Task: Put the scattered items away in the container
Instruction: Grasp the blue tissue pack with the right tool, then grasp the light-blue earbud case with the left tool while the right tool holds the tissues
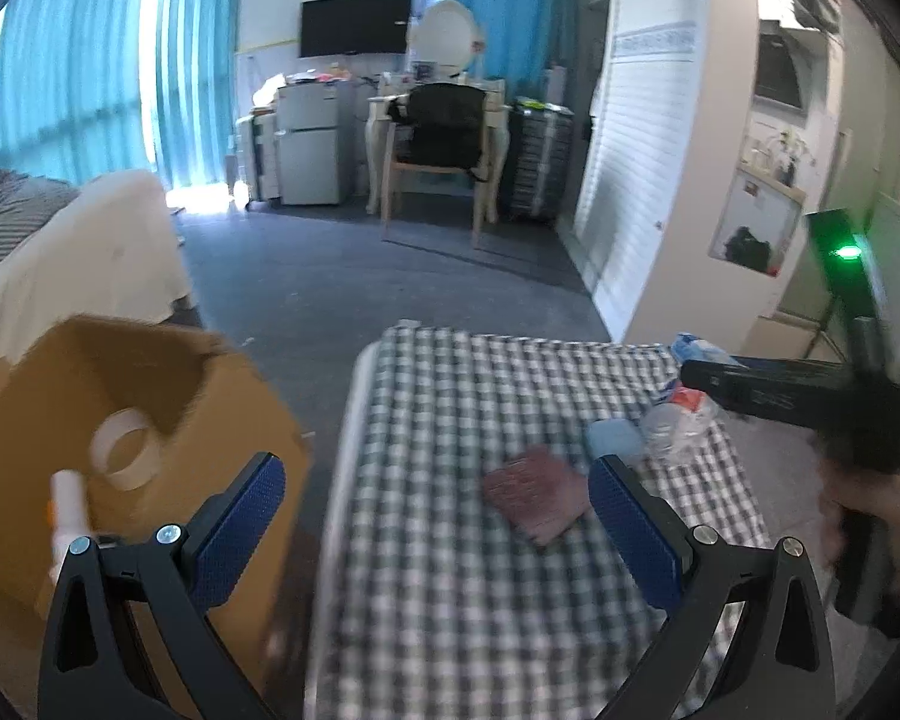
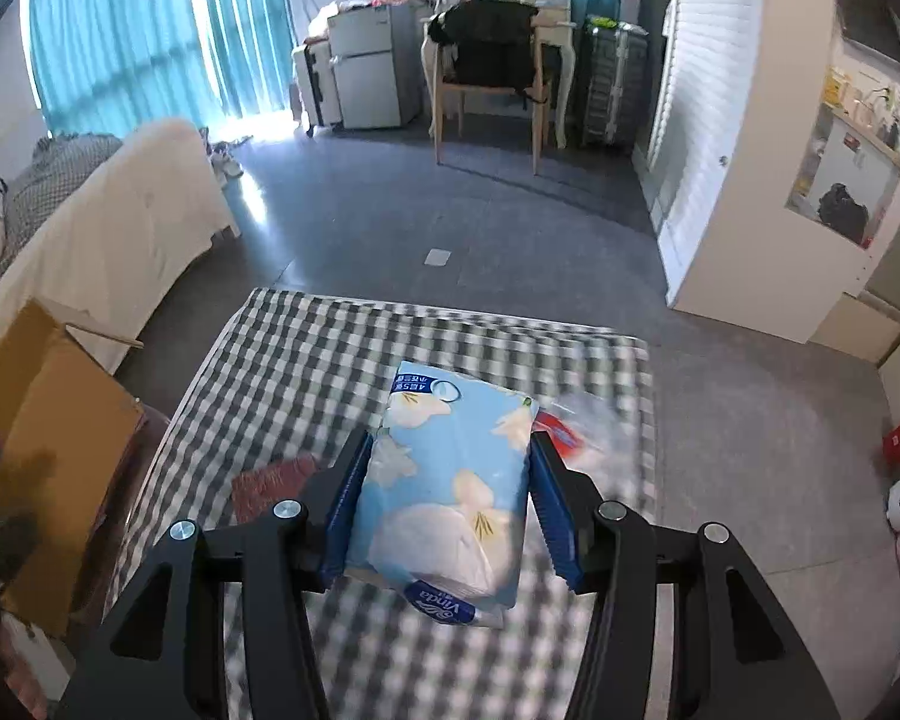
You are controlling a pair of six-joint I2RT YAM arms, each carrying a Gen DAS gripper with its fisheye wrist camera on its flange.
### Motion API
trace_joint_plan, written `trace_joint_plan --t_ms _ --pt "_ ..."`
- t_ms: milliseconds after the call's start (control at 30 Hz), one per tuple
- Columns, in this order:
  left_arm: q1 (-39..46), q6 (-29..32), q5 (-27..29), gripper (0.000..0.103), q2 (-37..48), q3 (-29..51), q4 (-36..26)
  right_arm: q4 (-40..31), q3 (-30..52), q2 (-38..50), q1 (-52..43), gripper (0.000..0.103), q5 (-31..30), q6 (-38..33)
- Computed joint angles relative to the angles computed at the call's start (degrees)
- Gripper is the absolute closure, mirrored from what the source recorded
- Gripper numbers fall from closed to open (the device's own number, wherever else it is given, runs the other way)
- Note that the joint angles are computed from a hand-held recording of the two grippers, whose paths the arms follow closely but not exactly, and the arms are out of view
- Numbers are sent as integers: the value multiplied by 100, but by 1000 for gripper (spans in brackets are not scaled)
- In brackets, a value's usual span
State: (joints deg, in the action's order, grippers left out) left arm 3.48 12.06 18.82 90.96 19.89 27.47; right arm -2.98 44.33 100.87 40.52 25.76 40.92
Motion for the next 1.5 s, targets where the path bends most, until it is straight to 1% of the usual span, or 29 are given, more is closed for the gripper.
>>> trace_joint_plan --t_ms 100,200,333,367,467,567,767,833,900,1033,1133,1167,1200,1267,1333,1500 --pt "-681 -305 -360 0 652 186 434 -41 -498 -593 80 51 125 117" --pt "-1455 -555 -835 0 1512 503 936 -173 -913 -1144 213 51 278 291" --pt "-2372 -571 -1628 0 2650 916 1800 -198 -1280 -1592 162 51 302 339" --pt "-2491 -538 -1708 0 2831 1003 1879 -199 -1359 -1676 150 51 307 361" --pt "-2779 -566 -1728 0 3231 1348 1869 -140 -1614 -1864 107 51 260 427" --pt "-2954 -624 -1774 1 3462 1672 1688 -34 -1801 -1966 50 51 204 468" --pt "-3158 -676 -1987 8 3797 2185 1347 175 -2067 -2118 -138 51 31 400" --pt "-3203 -668 -2063 12 3919 2347 1164 199 -2111 -2164 -175 51 -6 373" --pt "-3234 -673 -2118 19 4046 2521 977 239 -2131 -2166 -192 51 -32 359" --pt "-3308 -689 -2216 20 4326 2787 802 304 -2209 -2204 -264 51 -74 329" --pt "-3278 -701 -2158 20 4327 2849 703 367 -2256 -2193 -280 51 -90 350" --pt "-3270 -692 -2096 25 4322 2845 696 372 -2257 -2181 -253 51 -78 375" --pt "-3265 -656 -2021 36 4305 2808 721 367 -2250 -2176 -238 51 -71 383" --pt "-3335 -592 -2064 47 4282 2689 875 335 -2243 -2190 -195 51 -52 414" --pt "-3427 -588 -2243 47 4272 2632 967 302 -2235 -2217 -171 51 -38 427" --pt "-3349 -667 -2186 48 4119 2402 1096 130 -2213 -2352 -60 51 63 497"
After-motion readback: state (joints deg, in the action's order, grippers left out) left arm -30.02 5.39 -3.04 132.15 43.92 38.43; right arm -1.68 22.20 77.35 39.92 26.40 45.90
